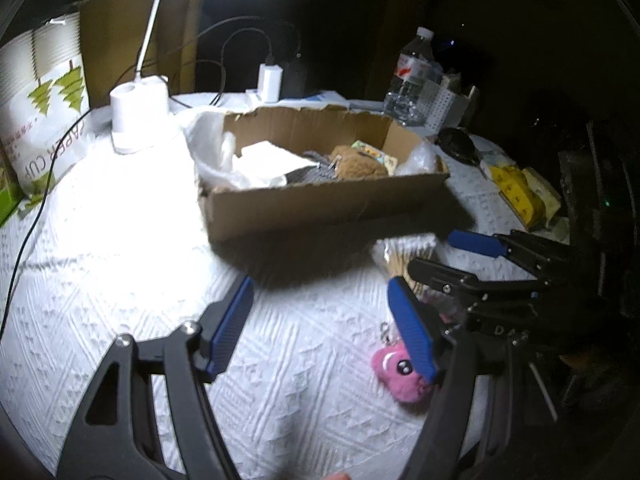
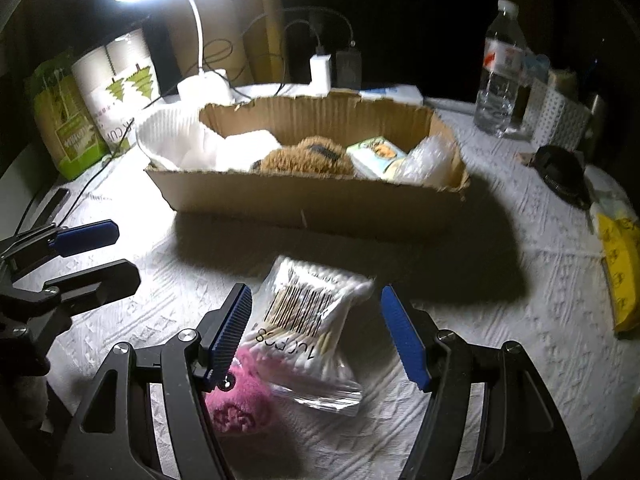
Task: Organize soft objects
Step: 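Move both tools back toward the pink plush and cotton swab bag, then grasp the pink plush with the left tool while the right tool grasps the cotton swab bag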
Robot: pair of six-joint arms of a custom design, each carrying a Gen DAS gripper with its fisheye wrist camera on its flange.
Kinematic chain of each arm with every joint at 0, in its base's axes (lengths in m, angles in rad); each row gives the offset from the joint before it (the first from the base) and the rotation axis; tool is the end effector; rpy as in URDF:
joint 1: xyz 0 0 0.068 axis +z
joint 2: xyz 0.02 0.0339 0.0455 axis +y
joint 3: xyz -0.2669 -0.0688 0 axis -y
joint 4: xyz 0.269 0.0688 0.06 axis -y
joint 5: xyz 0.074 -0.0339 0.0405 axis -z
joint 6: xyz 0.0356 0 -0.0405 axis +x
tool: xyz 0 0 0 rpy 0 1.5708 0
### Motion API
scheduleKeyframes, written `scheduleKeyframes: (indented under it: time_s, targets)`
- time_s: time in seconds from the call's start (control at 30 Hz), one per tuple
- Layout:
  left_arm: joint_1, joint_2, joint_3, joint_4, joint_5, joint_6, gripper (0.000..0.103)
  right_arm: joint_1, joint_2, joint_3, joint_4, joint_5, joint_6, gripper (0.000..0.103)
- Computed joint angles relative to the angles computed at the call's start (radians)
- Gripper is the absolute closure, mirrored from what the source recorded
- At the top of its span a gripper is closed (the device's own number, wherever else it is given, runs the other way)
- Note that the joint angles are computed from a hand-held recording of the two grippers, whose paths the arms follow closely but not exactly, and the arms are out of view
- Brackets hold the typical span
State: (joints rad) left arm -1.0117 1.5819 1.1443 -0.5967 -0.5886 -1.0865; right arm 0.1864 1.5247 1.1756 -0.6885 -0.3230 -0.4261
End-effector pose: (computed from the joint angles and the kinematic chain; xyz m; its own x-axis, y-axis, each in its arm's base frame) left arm 0.1998 -0.2820 0.2317 -0.7030 -0.2641 -0.6603 -0.1453 0.9622 -0.2302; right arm 0.3279 0.0733 0.2517 -0.6324 -0.5181 -0.5758 -0.6542 0.7553 0.0388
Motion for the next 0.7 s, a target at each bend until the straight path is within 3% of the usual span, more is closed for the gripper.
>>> scheduleKeyframes:
  time_s: [0.3,0.37,0.4,0.43,0.7]
  targets:
    - [-0.011,0.015,-0.011,-0.01,0.007,-0.037,0.032,-0.003,0.05,-0.01,-0.002,-0.036,0.008,0.033]
    - [-0.015,0.028,0.002,-0.014,0.008,-0.035,0.032,-0.016,0.041,-0.018,0.004,-0.061,0.001,0.04]
    - [-0.016,0.034,0.01,-0.017,0.01,-0.033,0.032,-0.019,0.039,-0.017,0.002,-0.068,0.0,0.052]
    - [-0.018,0.04,0.017,-0.018,0.011,-0.031,0.032,-0.024,0.035,-0.017,0.001,-0.074,-0.003,0.057]
    - [-0.036,0.113,0.094,0.0,0.046,-0.001,0.032,-0.099,-0.007,-0.022,0.008,-0.123,-0.025,0.074]
